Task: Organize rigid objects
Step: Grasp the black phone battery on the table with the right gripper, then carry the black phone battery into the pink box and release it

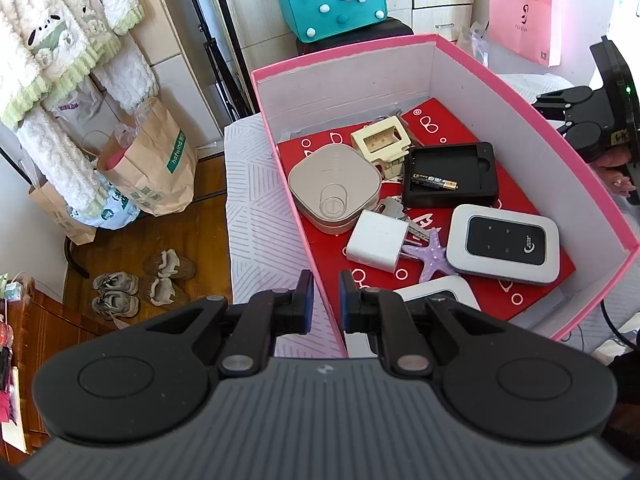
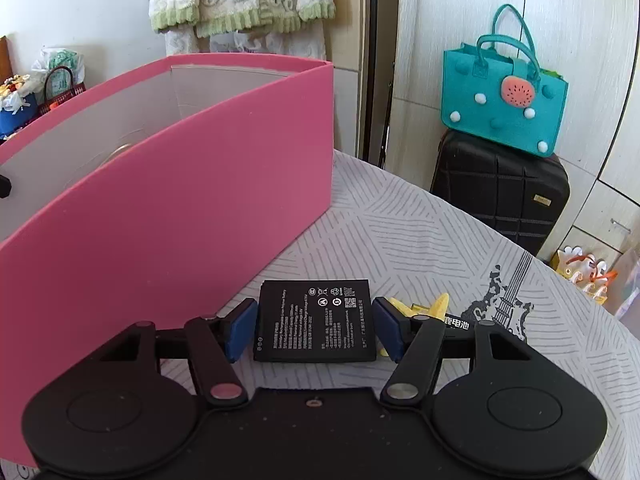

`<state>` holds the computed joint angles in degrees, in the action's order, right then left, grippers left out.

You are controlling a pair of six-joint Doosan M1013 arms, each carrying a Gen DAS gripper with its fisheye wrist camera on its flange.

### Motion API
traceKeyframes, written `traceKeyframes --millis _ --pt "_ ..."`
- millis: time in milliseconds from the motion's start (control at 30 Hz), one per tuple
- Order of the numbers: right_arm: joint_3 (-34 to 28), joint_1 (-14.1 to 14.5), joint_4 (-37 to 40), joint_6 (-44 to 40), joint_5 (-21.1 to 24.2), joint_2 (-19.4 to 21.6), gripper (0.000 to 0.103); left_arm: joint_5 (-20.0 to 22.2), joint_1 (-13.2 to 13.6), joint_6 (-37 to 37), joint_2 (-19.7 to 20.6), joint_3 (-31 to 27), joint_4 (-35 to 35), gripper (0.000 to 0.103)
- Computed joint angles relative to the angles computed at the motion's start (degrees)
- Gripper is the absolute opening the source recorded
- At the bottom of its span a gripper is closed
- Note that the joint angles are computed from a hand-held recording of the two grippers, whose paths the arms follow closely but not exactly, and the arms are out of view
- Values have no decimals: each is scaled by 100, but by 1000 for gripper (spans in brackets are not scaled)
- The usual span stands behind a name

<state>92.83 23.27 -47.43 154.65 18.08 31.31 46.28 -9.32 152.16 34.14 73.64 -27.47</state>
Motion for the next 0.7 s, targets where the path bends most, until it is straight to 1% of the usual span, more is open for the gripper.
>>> traceKeyframes --millis 67,133,167,200,233,300,500,700 --pt "4 7 -98 77 17 3 67 -22 3 33 -1 15 -23 12" --pt "-45 31 -45 69 176 10 67 -18 5 28 0 14 -28 12" --pt "-61 77 -337 397 331 11 67 -17 4 24 -1 16 -31 12" --pt "-44 146 -900 959 499 0 67 -11 6 20 0 16 -44 12" --pt "-31 191 -1266 1232 622 -14 67 -1 12 23 1 16 -63 12" --pt "-9 251 -1724 1619 819 -62 67 0 13 23 -5 23 -75 12" --pt "150 299 -2637 2635 964 -280 67 4 18 34 -6 22 -87 12" --pt "231 410 -3787 3456 902 -516 67 36 33 36 1 -4 -106 12"
